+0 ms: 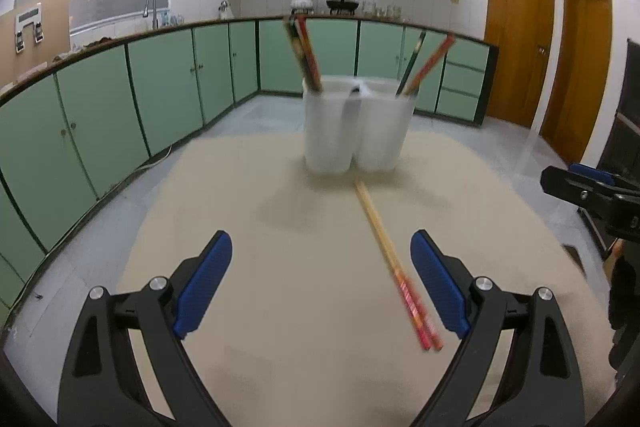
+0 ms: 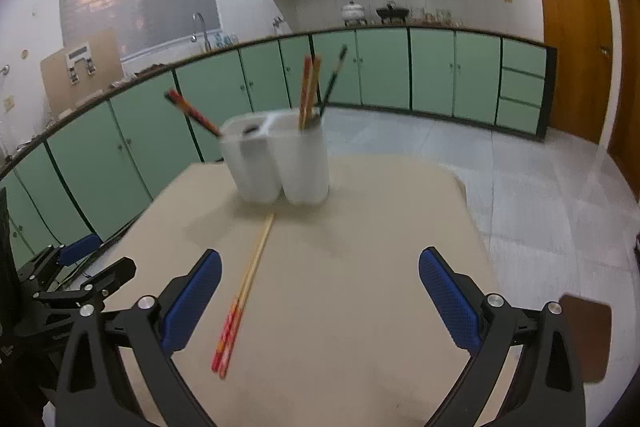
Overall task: Organize utensils
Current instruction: 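Withdraw both tools back toward the two red-patterned chopsticks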
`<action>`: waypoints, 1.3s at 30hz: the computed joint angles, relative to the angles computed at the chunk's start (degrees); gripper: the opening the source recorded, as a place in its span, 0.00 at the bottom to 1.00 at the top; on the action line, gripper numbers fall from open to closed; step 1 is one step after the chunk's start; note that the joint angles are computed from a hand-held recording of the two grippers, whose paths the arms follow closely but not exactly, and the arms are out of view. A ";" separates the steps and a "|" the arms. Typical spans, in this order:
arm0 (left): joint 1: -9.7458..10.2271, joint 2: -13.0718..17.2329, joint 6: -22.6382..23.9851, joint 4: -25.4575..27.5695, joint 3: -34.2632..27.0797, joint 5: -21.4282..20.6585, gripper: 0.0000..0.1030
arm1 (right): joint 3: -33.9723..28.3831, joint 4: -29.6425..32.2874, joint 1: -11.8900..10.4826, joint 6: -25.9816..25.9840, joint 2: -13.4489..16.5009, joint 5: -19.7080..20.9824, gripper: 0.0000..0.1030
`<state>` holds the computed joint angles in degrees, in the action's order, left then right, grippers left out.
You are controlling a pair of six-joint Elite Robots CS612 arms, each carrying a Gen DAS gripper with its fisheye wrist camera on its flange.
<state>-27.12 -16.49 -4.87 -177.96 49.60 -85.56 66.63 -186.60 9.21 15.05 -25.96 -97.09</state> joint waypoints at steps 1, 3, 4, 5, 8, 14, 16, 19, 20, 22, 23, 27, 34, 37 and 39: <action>-0.02 0.06 -0.10 0.35 0.21 0.03 0.86 | 0.15 0.21 0.08 0.27 0.11 -0.07 0.94; 0.09 0.02 -0.62 1.70 0.66 -0.03 0.86 | 0.56 1.04 0.27 1.05 0.34 -0.17 0.94; 0.15 0.05 -0.87 2.15 0.89 0.02 0.86 | 0.76 1.43 0.33 1.54 0.43 -0.01 0.94; 0.19 0.07 -1.13 2.60 1.18 0.17 0.86 | 0.82 1.84 0.39 2.10 0.54 0.24 0.94; 0.26 0.15 -1.71 3.53 1.63 0.64 0.86 | 0.98 3.13 0.68 3.26 0.98 0.77 0.94; 0.50 0.26 -2.12 5.14 1.96 1.43 0.86 | 0.55 5.14 1.48 3.62 1.93 1.23 0.94; 0.56 0.31 -2.23 5.60 1.96 1.66 0.86 | 0.09 6.09 1.82 3.35 2.35 1.29 0.94; 0.75 0.32 -2.78 6.41 1.92 1.43 0.86 | -0.34 7.15 2.11 3.49 2.65 2.14 0.92; 0.77 0.34 -2.97 6.51 1.91 1.35 0.86 | -0.58 7.48 2.28 3.35 2.83 2.09 0.92; 0.91 0.28 -3.33 6.75 1.97 1.11 0.86 | -1.03 8.04 2.56 2.80 3.14 1.75 0.90; 0.97 0.25 -3.45 6.85 2.01 1.06 0.86 | -1.26 8.42 2.71 2.50 3.24 1.76 0.89; 1.03 0.46 -3.93 7.60 1.54 0.99 0.86 | -1.82 9.99 3.00 1.84 3.48 2.77 0.79; 1.25 0.59 -4.98 8.05 1.30 0.47 0.86 | -3.47 13.64 3.46 -0.52 3.91 3.88 0.56; 1.24 0.66 -5.22 8.26 1.13 0.36 0.86 | -4.08 14.99 3.80 -1.59 4.05 2.93 0.54; 1.27 0.68 -5.40 8.44 1.05 0.21 0.86 | -4.31 15.45 3.94 -2.04 4.10 2.43 0.53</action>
<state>-25.85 -15.81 -10.27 -169.52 50.66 -85.35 62.32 -171.15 13.16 13.01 -21.85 -94.66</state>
